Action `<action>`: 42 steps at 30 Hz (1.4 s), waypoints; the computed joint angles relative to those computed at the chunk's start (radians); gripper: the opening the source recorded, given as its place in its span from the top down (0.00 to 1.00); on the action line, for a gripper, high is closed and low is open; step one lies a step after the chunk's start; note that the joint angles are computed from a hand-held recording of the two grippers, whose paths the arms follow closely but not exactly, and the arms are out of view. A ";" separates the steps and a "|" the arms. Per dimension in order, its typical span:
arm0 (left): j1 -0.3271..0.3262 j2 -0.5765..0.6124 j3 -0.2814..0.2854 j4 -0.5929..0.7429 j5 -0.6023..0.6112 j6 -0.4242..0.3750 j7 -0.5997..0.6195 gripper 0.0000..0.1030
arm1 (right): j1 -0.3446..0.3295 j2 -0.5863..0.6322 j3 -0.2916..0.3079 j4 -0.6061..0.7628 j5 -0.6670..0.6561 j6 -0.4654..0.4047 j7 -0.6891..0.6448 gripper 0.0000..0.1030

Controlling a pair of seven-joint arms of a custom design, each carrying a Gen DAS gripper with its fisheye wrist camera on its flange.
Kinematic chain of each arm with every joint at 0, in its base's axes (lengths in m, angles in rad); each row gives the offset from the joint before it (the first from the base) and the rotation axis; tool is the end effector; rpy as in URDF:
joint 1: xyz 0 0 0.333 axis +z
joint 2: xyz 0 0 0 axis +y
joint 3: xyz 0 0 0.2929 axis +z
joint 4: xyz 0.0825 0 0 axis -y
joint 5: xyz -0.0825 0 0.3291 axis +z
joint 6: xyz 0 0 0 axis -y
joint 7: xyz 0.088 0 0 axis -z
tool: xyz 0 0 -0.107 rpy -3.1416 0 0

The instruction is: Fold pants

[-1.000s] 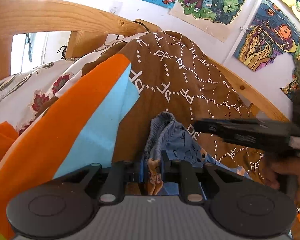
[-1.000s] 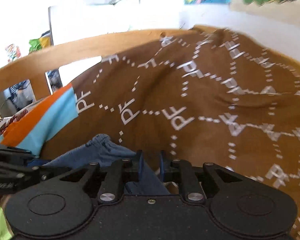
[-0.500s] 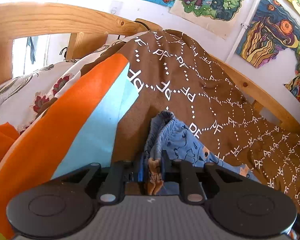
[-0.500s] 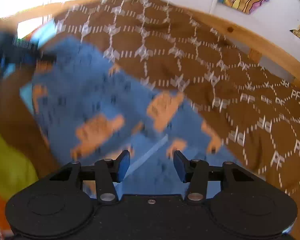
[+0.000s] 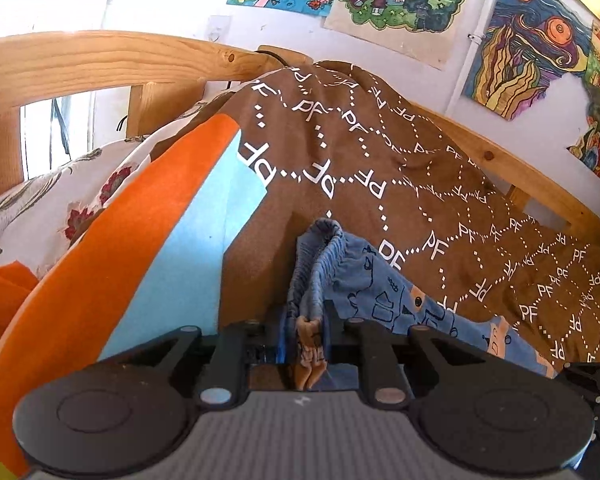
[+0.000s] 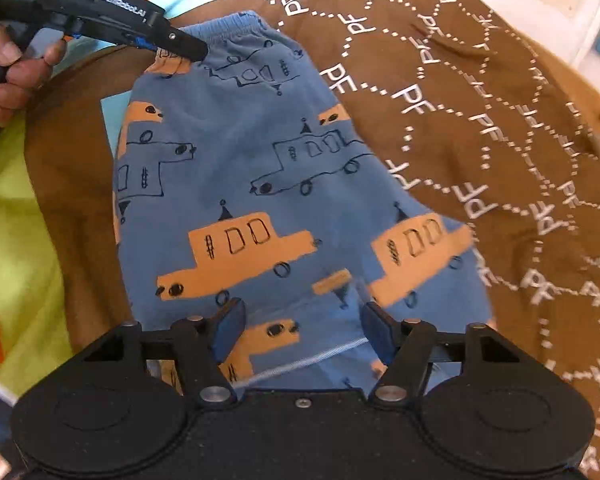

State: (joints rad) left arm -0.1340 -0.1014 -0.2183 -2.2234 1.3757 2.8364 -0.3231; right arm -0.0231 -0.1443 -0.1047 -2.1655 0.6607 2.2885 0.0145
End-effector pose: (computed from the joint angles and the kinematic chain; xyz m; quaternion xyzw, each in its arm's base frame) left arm 0.4426 -0.2195 0.4696 -0.7127 0.5141 -0.3805 0.2881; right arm 0.4846 -0.0501 0.4899 -0.9205 0.2455 -0.1397 0.2702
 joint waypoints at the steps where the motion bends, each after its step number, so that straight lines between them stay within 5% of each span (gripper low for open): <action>1: 0.000 -0.001 0.000 -0.001 0.001 -0.001 0.002 0.82 | 0.003 -0.008 0.004 -0.012 0.007 0.019 -0.002 0.34; 5: 0.000 -0.003 0.001 -0.003 -0.006 0.002 0.001 0.82 | 0.013 -0.122 -0.003 -0.124 0.070 0.119 -0.048 0.32; 9: -0.002 -0.004 -0.001 -0.001 -0.020 -0.005 0.011 0.82 | 0.013 -0.283 -0.009 -0.284 0.139 0.259 -0.011 0.16; 12: -0.006 -0.006 -0.007 0.001 -0.021 -0.024 0.021 0.83 | 0.022 -0.370 0.029 -0.420 0.189 0.478 0.054 0.12; 15: -0.013 -0.014 -0.016 0.000 -0.001 -0.049 0.011 0.83 | 0.054 -0.392 0.040 -0.499 0.220 0.635 0.123 0.11; 19: -0.033 -0.026 -0.038 0.000 0.033 -0.115 0.008 0.84 | 0.106 -0.374 0.012 -0.556 0.194 0.710 0.186 0.07; 21: -0.042 -0.033 -0.043 0.001 0.048 -0.129 0.008 0.84 | 0.217 -0.375 -0.066 -0.574 0.275 0.790 0.119 0.06; 32: -0.107 -0.060 -0.086 0.078 0.029 -0.088 0.161 0.84 | 0.380 -0.411 -0.202 -0.586 0.367 0.874 0.046 0.05; 37: -0.151 0.015 -0.112 0.204 -0.002 -0.055 0.266 0.84 | 0.569 -0.518 -0.385 -0.596 0.388 1.027 -0.009 0.05; 42: -0.228 0.147 -0.116 0.353 0.040 -0.023 0.336 0.84 | 0.552 -0.554 -0.429 -0.601 0.342 1.117 0.056 0.03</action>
